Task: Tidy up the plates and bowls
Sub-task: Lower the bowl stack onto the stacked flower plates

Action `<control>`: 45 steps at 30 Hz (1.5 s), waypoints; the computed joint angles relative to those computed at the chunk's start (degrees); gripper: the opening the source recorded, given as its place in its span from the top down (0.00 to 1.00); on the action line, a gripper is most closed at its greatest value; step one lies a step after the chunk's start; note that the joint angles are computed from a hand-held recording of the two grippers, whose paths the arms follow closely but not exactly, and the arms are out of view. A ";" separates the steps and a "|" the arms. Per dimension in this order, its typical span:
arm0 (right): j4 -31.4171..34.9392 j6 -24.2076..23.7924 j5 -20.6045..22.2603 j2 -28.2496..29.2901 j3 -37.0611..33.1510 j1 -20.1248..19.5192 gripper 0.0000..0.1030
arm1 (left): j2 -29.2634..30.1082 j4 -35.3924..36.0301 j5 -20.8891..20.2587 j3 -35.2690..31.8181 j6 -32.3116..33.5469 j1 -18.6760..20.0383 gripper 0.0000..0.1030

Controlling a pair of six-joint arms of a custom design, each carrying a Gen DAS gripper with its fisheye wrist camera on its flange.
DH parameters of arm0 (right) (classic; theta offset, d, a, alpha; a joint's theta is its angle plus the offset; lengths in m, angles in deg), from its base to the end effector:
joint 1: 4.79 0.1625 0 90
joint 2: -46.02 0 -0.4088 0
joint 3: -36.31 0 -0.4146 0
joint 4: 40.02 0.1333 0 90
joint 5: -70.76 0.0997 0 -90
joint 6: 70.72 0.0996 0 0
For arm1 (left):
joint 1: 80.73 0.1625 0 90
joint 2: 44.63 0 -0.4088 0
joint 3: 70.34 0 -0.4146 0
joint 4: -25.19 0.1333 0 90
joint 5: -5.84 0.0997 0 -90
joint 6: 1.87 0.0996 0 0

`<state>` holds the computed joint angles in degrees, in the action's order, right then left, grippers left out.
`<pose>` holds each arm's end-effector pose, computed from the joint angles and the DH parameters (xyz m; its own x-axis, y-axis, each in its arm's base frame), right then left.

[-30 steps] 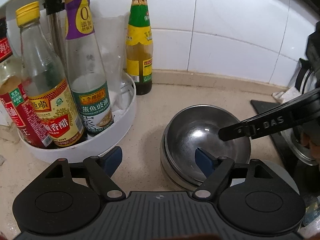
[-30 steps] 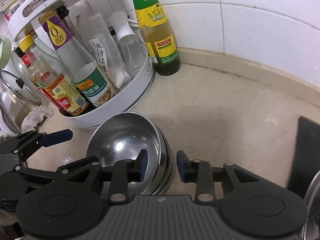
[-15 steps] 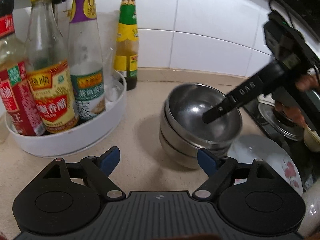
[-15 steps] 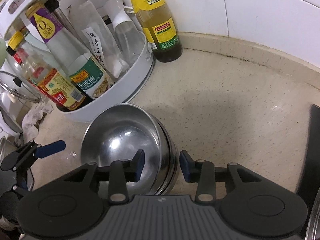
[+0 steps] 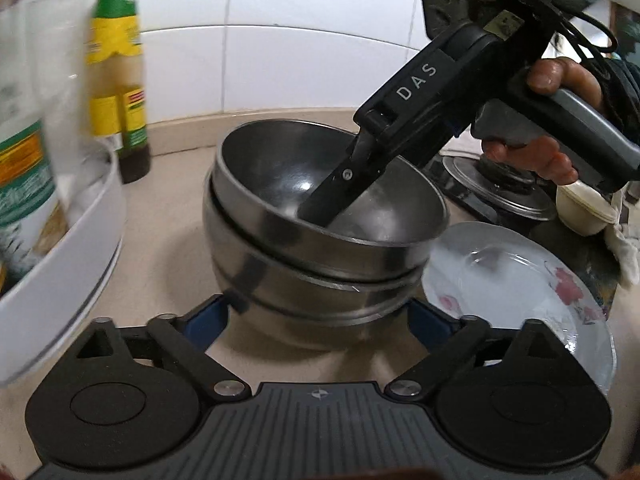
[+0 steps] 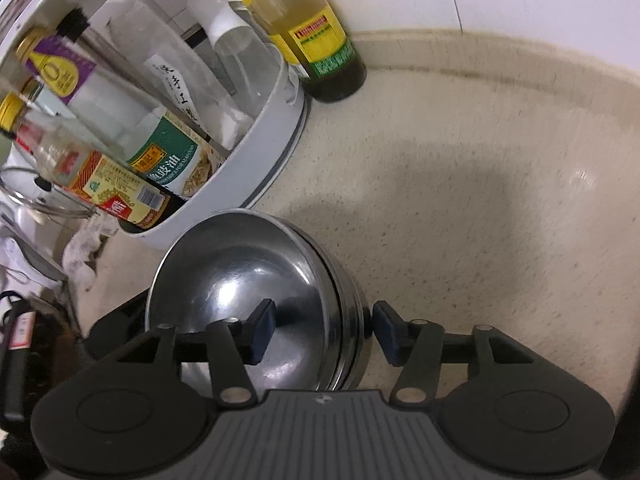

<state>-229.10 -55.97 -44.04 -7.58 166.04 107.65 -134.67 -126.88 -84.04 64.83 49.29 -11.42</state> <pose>0.2636 -0.3986 0.0446 -0.9613 0.0278 0.2742 -0.1104 0.8728 -0.4754 -0.0223 -0.4369 0.2112 -0.3236 0.9183 -0.2282 0.9408 0.2865 -0.1812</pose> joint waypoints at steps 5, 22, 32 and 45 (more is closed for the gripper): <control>-1.77 -0.04 3.98 0.19 0.23 -2.52 0.40 | 4.61 -1.32 -2.25 -2.43 2.25 1.41 0.00; -5.71 -0.82 5.21 0.37 0.16 -2.48 0.41 | 2.18 -3.37 0.06 -1.24 -1.74 -1.25 0.00; -6.54 -1.84 2.59 -2.50 1.72 3.19 0.42 | -8.20 -3.78 5.82 5.09 -6.42 -9.30 0.00; -6.05 -0.85 0.75 -9.25 9.59 8.99 0.42 | -24.66 3.76 15.42 15.48 -22.53 -23.74 0.00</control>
